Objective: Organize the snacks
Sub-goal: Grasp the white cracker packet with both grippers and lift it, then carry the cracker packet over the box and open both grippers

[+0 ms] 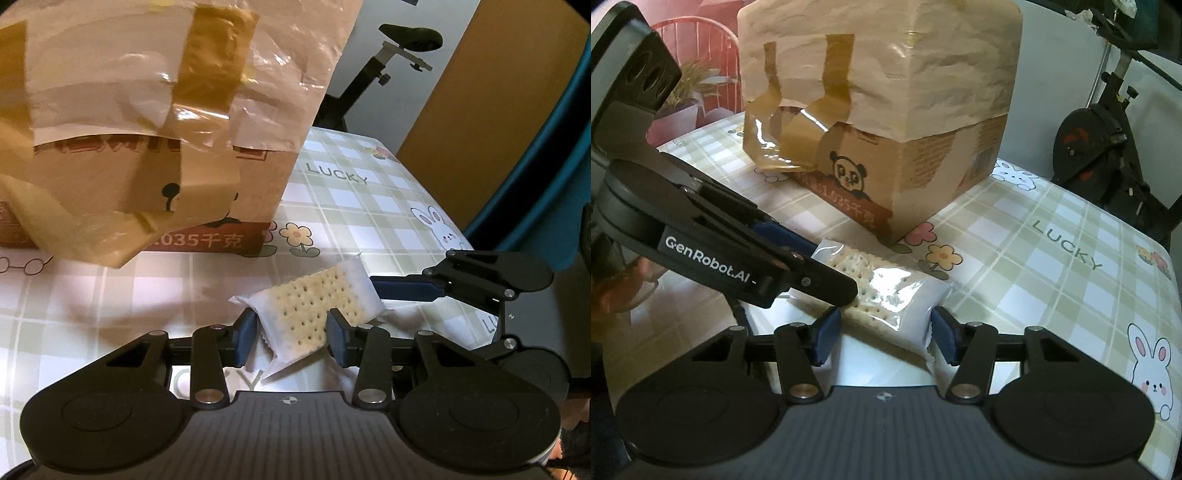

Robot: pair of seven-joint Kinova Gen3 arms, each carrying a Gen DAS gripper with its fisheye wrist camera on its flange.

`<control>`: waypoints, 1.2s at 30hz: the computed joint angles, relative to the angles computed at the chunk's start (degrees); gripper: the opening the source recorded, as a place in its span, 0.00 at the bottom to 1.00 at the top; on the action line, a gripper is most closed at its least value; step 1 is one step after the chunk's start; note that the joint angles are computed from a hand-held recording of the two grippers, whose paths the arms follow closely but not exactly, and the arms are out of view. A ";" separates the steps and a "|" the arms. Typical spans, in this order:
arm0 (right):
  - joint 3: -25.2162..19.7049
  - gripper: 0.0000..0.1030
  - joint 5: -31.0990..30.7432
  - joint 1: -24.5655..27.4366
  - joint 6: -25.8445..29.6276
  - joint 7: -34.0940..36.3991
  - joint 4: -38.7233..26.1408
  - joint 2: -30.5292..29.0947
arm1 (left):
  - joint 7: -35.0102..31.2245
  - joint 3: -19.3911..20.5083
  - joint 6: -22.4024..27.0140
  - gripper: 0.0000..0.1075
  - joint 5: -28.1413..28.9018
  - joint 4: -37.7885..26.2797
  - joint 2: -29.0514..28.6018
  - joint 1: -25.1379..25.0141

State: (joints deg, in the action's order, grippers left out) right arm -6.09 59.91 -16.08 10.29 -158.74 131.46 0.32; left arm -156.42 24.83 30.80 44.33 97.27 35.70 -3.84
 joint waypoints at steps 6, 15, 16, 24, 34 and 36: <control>-3.27 0.55 5.93 -2.91 6.93 -7.74 -0.65 -1.38 | -5.75 2.47 2.18 0.40 5.03 1.69 -2.18 -4.40; -7.94 0.55 3.09 -5.15 19.18 -3.67 -5.51 -6.19 | -18.90 3.46 8.08 0.40 19.41 3.75 -8.57 -10.12; -8.39 0.55 3.01 -5.26 20.27 -2.98 -6.31 -6.64 | -19.77 3.17 8.92 0.40 20.70 3.66 -9.29 -10.54; -11.10 0.55 8.35 -5.95 25.76 -2.07 -13.22 -7.63 | -21.44 -1.72 15.68 0.40 26.00 -0.71 -12.89 -11.39; -6.86 0.55 11.11 -6.61 22.61 2.52 -24.70 -0.95 | -11.17 -9.88 20.24 0.40 22.04 -16.62 -8.28 -5.48; -5.14 0.55 9.45 -6.51 20.90 4.17 -27.15 1.11 | -9.32 -10.39 21.14 0.40 19.82 -20.99 -6.30 -5.33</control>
State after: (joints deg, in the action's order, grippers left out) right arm -11.23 69.35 -22.59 31.19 -154.57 104.31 1.43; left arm -165.74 14.44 51.94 64.15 76.28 29.40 -9.17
